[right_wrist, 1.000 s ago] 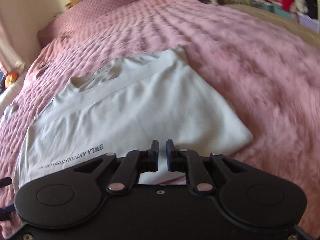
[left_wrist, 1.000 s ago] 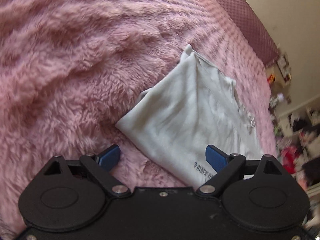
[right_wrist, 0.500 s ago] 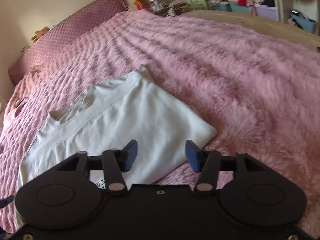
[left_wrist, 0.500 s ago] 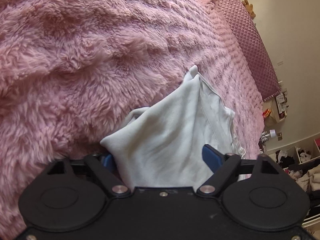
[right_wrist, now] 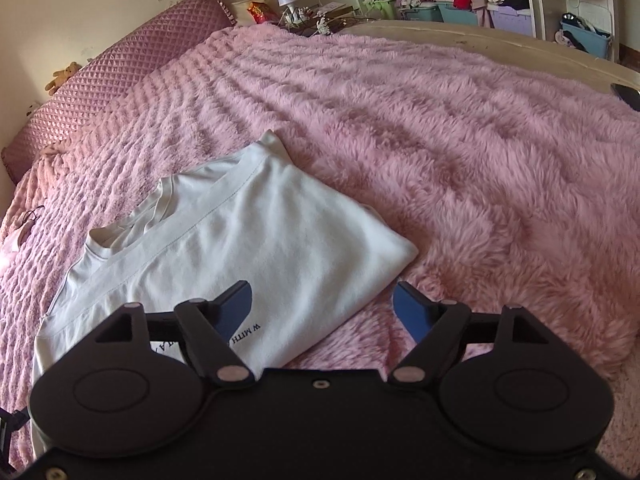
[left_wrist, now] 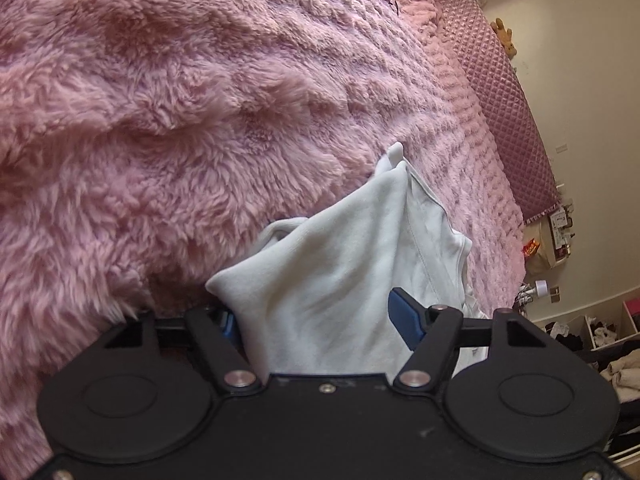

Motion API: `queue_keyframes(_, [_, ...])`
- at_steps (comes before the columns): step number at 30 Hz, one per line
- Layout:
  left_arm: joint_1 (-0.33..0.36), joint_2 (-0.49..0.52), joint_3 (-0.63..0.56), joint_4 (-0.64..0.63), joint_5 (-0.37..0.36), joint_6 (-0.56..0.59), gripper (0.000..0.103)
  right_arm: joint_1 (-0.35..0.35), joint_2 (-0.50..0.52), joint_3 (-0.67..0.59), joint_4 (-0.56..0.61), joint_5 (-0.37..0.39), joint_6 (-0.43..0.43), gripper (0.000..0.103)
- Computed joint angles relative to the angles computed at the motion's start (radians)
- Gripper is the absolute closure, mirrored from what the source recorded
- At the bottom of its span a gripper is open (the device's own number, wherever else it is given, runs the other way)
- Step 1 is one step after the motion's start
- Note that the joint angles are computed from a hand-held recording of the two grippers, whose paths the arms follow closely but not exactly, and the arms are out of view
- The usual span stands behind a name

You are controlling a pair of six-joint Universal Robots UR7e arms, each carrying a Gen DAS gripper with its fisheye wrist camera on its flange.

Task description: Fold small clothes

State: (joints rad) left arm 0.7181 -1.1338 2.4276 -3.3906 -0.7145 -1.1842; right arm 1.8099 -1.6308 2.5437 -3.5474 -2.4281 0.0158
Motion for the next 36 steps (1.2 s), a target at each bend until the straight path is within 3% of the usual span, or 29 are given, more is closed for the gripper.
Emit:
queue_keyframes(1, [0.0,-0.002,-0.001,0.009,0.004,-0.006,0.041,-0.002,-0.003,0.002,0.003,0.003,-0.001,0.024])
queue_keyframes(2, [-0.004,-0.004,-0.001,0.02,0.014,-0.013,0.056,-0.002,-0.004,0.003,0.007,0.002,0.003,0.024])
queue_keyframes(4, [-0.008,-0.016,0.004,0.06,0.027,-0.035,0.075,-0.01,-0.019,0.004,0.039,0.016,0.025,0.024])
queue_keyframes(9, [-0.012,-0.019,0.018,0.038,0.029,-0.059,0.081,-0.023,-0.043,0.005,0.087,0.038,0.077,0.024])
queue_keyframes(11, [-0.024,-0.019,0.018,0.035,0.043,-0.037,0.095,-0.023,-0.04,0.004,0.083,0.035,0.071,0.024])
queue_keyframes(12, [-0.03,-0.02,0.015,0.042,0.05,-0.019,0.098,-0.025,-0.042,0.003,0.087,0.038,0.07,0.024])
queue_keyframes(18, [-0.056,-0.014,-0.017,0.061,0.074,0.052,0.101,-0.029,-0.057,-0.001,0.109,0.053,0.074,0.024])
queue_keyframes(25, [-0.08,0.022,-0.092,-0.007,0.023,0.185,0.102,-0.021,-0.069,-0.02,0.111,0.019,0.034,0.024])
queue_keyframes(31, [-0.096,0.107,-0.194,-0.131,-0.105,0.339,0.102,-0.047,-0.14,-0.021,0.18,0.057,0.046,0.024])
queue_keyframes(36, [-0.092,0.211,-0.311,-0.192,-0.297,0.476,0.102,-0.068,-0.191,-0.021,0.195,0.064,0.011,0.024])
